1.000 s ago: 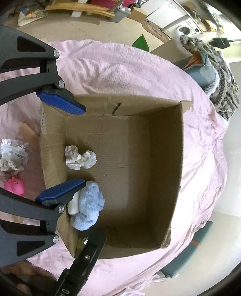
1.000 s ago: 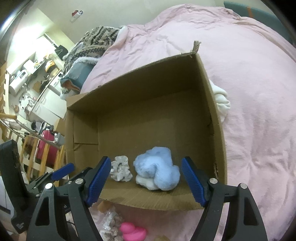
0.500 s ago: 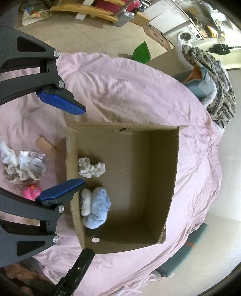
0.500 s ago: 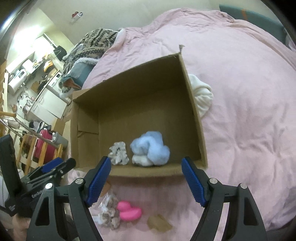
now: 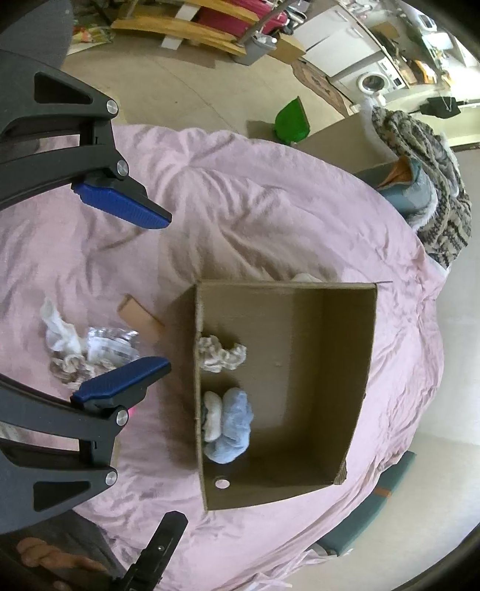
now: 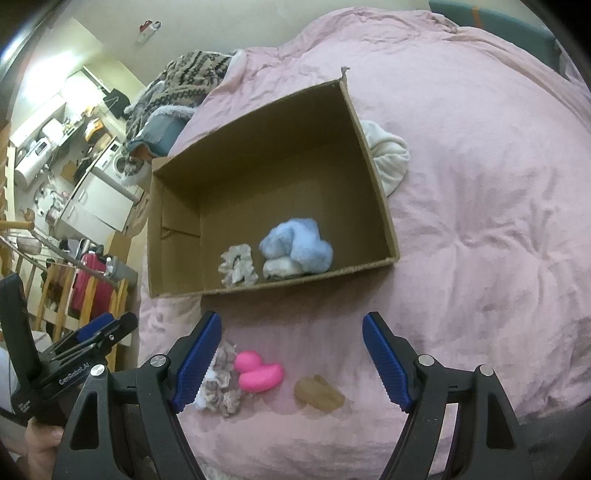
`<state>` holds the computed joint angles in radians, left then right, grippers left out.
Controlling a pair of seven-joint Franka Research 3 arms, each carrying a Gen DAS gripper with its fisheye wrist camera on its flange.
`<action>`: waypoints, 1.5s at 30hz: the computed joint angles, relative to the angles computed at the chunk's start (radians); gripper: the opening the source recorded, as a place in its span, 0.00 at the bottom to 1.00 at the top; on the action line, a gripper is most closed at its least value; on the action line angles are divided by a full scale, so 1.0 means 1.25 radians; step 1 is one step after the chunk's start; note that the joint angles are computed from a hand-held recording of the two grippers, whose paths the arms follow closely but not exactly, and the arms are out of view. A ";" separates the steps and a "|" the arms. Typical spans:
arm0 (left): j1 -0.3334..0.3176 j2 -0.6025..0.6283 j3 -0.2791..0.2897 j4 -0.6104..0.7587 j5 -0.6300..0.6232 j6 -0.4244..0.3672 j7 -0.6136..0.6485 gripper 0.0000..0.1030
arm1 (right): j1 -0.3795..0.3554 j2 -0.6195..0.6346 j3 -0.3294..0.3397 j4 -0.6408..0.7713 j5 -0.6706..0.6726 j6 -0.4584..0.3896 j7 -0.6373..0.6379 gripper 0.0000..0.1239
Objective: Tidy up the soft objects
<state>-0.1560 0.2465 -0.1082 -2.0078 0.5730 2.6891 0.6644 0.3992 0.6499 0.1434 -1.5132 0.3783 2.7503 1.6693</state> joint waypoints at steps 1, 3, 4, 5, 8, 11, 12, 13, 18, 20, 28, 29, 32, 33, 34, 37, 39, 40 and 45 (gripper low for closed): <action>0.001 -0.007 -0.001 -0.011 -0.005 0.002 -0.003 0.67 | -0.002 -0.006 0.003 -0.011 0.003 0.003 -0.004 0.67; 0.004 -0.017 -0.003 -0.026 -0.014 0.006 -0.006 0.67 | -0.003 -0.011 0.006 -0.020 0.007 0.004 -0.007 0.67; 0.005 -0.022 -0.003 -0.034 -0.016 0.008 -0.011 0.67 | -0.003 -0.013 0.008 -0.023 0.009 0.003 -0.007 0.67; 0.006 -0.027 -0.002 -0.042 -0.017 0.012 -0.018 0.67 | -0.004 -0.013 0.009 -0.026 0.012 0.001 -0.007 0.67; 0.006 -0.037 0.002 -0.060 -0.010 0.023 -0.051 0.67 | -0.019 -0.008 0.024 -0.025 0.040 -0.012 -0.010 0.67; 0.013 -0.037 0.002 -0.069 -0.019 0.035 -0.074 0.67 | -0.029 0.012 0.031 -0.002 0.065 -0.040 0.001 0.67; 0.015 -0.035 0.002 -0.069 -0.023 0.039 -0.080 0.67 | -0.032 0.020 0.033 0.008 0.073 -0.053 0.004 0.67; 0.017 -0.033 0.002 -0.069 -0.029 0.042 -0.085 0.67 | -0.036 0.031 0.035 0.022 0.079 -0.074 0.009 0.67; 0.022 -0.020 -0.002 -0.060 -0.049 0.041 -0.083 0.67 | -0.001 0.106 -0.013 0.139 0.010 -0.259 0.088 0.67; 0.029 -0.017 -0.009 -0.059 -0.077 0.040 -0.066 0.67 | -0.005 0.140 -0.008 0.187 0.005 -0.333 0.103 0.67; 0.029 -0.006 -0.010 -0.054 -0.120 0.045 -0.037 0.67 | 0.032 0.232 -0.027 0.340 -0.064 -0.458 0.105 0.47; 0.028 -0.005 -0.009 -0.052 -0.121 0.045 -0.035 0.67 | 0.038 0.242 -0.032 0.354 -0.075 -0.466 0.107 0.44; 0.026 -0.004 -0.008 -0.051 -0.123 0.045 -0.035 0.67 | 0.054 0.258 -0.044 0.384 -0.108 -0.484 0.108 0.19; 0.025 -0.004 -0.007 -0.051 -0.121 0.044 -0.037 0.67 | 0.053 0.261 -0.042 0.389 -0.110 -0.487 0.106 0.17; 0.025 -0.003 -0.006 -0.051 -0.122 0.045 -0.038 0.67 | 0.052 0.259 -0.039 0.385 -0.109 -0.483 0.100 0.13; 0.026 -0.002 -0.005 -0.052 -0.126 0.044 -0.041 0.67 | 0.044 0.245 -0.028 0.364 -0.101 -0.469 0.072 0.08; 0.028 -0.002 -0.005 -0.054 -0.129 0.044 -0.041 0.67 | 0.032 0.210 -0.018 0.309 -0.079 -0.430 0.055 0.08; 0.028 -0.003 -0.004 -0.056 -0.128 0.044 -0.043 0.67 | 0.028 0.195 -0.015 0.285 -0.069 -0.409 0.051 0.08; 0.040 -0.006 -0.015 -0.065 -0.156 0.039 -0.015 0.67 | 0.001 0.109 0.008 0.158 -0.009 -0.245 -0.001 0.08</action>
<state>-0.1059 0.2394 -0.1266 -2.0892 0.3777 2.7377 0.6454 0.4002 0.7862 0.1539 -1.3159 0.3671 2.4436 1.6682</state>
